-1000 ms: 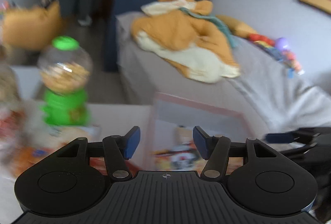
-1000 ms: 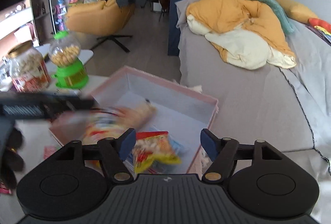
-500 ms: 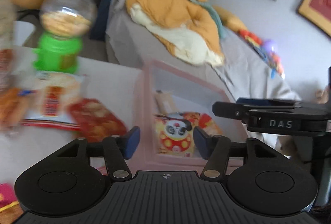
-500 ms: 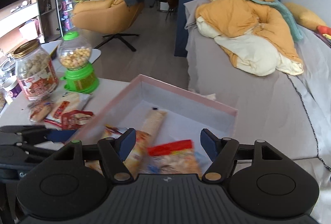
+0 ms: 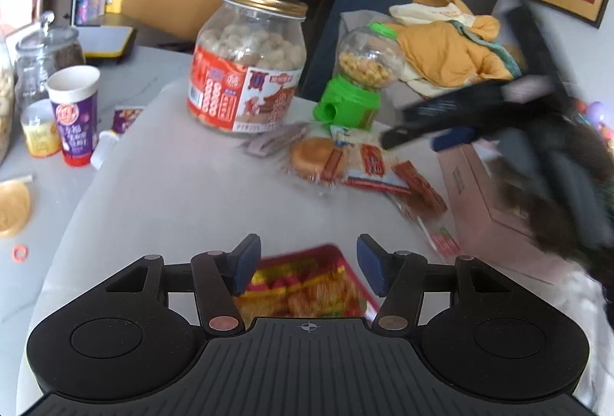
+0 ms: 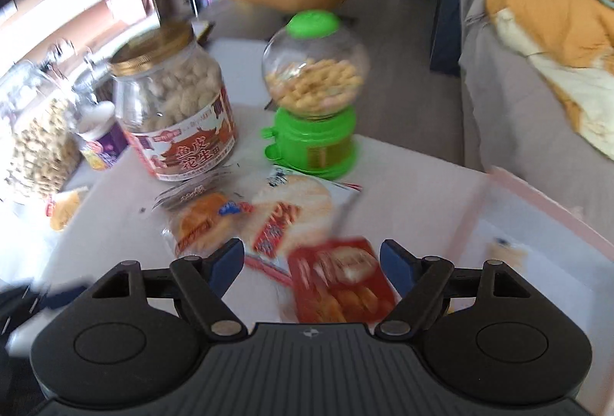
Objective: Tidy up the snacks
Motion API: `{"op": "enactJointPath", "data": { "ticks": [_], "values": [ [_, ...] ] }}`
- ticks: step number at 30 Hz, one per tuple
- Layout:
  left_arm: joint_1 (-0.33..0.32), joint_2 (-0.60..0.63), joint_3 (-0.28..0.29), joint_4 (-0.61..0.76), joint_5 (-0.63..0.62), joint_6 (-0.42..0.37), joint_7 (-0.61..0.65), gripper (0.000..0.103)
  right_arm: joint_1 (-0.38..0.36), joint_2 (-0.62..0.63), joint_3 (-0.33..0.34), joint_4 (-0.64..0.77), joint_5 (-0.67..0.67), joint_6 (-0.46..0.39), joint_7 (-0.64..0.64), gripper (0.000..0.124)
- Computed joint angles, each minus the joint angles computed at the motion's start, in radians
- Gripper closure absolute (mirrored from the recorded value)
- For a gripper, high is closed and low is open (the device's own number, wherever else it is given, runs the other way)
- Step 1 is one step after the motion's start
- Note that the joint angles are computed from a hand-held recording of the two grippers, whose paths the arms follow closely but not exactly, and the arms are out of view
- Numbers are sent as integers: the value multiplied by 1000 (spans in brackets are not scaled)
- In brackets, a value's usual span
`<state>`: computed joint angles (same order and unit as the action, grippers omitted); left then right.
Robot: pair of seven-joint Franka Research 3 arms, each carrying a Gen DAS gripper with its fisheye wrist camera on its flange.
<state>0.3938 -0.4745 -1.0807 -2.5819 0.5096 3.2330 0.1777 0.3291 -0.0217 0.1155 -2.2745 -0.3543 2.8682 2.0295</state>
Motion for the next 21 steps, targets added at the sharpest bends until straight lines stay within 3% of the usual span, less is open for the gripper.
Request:
{"op": "enactJointPath", "data": {
  "ticks": [2, 3, 5, 7, 10, 13, 15, 18, 21],
  "values": [
    [-24, -20, 21, -25, -4, 11, -5, 42, 29, 86, -34, 92, -150, -57, 153, 45],
    [-42, -33, 34, -40, -10, 14, -8, 42, -2, 120, -1, 125, -120, -89, 138, 45],
    [-45, -49, 34, -55, -22, 22, -17, 42, 6, 133, -10, 120, 68, -82, 32, 46],
    [-47, -59, 33, -63, -36, 30, -23, 42, -13, 98, 22, 72, 263, -61, -124, 56],
    [-49, -68, 24, -69, -54, 40, -30, 42, 29, 31, 12, 5, 332, -77, -244, 68],
    [-65, -63, 22, -62, -63, 20, -30, 42, 59, -44, 16, -70, 574, -110, -449, 70],
    [-88, -70, 30, -56, -62, -13, -37, 42, 78, -89, 14, -110, 660, -128, -512, 71],
    [-145, -99, 64, -60, -54, -79, -78, 42, 84, -176, 33, -190, 650, -97, -509, 72],
    [-197, -103, 101, -64, -36, -94, -116, 42, 46, -261, 78, -273, 549, -20, -427, 69]
  ]
}}
